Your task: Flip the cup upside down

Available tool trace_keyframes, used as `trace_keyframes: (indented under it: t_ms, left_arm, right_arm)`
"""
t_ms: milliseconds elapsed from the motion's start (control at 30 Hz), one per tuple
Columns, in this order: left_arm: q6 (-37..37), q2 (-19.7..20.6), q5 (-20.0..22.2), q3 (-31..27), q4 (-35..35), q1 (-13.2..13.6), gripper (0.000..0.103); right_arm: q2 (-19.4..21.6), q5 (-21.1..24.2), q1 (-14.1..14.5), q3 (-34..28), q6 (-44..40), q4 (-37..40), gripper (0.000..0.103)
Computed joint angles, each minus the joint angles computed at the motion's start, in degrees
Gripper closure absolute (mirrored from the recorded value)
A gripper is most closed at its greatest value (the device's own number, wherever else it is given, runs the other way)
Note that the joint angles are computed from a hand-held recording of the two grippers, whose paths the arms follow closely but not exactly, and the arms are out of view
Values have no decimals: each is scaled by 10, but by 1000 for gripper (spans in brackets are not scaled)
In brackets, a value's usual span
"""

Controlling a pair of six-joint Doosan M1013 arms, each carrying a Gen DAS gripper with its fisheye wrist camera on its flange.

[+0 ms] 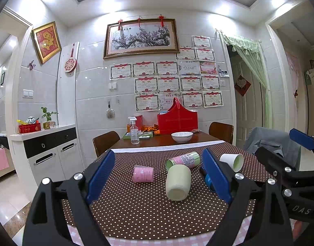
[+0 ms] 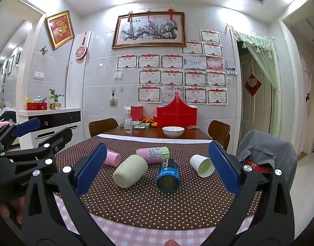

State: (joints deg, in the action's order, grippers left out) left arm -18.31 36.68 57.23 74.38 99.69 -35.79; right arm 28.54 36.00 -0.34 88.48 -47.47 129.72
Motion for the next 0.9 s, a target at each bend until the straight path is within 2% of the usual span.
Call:
trace_keyframes:
  t_ms: [567, 900]
  left_arm:
    - [2, 0, 0, -1, 0, 0, 17]
    - [9, 6, 0, -9, -6, 4, 17]
  right_arm:
    - [-1, 1, 0, 1, 2, 0, 6]
    - [6, -3, 12, -4, -2, 7, 6]
